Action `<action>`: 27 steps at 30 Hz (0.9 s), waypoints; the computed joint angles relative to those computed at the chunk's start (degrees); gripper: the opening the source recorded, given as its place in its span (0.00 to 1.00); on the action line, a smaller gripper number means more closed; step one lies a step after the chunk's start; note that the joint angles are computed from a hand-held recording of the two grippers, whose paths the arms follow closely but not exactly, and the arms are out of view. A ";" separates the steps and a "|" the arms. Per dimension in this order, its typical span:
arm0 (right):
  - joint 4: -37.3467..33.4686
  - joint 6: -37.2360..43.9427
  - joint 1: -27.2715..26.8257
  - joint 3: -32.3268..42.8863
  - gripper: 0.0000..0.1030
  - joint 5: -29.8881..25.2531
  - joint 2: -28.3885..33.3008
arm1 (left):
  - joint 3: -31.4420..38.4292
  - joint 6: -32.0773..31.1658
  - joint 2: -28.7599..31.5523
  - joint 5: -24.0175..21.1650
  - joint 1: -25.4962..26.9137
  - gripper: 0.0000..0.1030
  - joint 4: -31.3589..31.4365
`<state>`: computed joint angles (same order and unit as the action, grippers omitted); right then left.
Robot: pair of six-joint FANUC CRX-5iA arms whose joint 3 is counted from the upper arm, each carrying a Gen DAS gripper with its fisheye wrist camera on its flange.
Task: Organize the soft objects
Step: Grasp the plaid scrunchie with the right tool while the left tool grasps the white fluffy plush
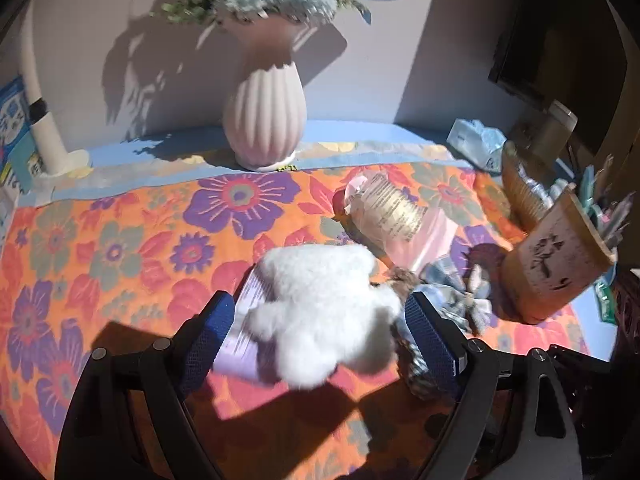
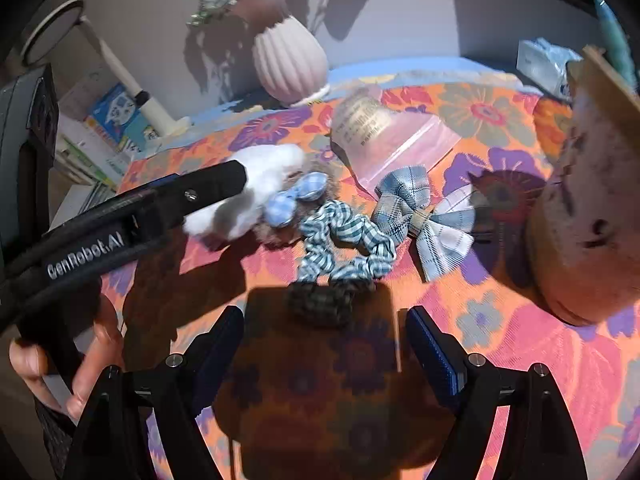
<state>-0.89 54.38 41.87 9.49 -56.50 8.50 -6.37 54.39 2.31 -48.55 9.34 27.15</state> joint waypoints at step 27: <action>22.60 -16.01 3.79 -9.07 0.21 11.90 -0.69 | -13.19 -19.05 -2.78 3.77 3.95 0.48 32.74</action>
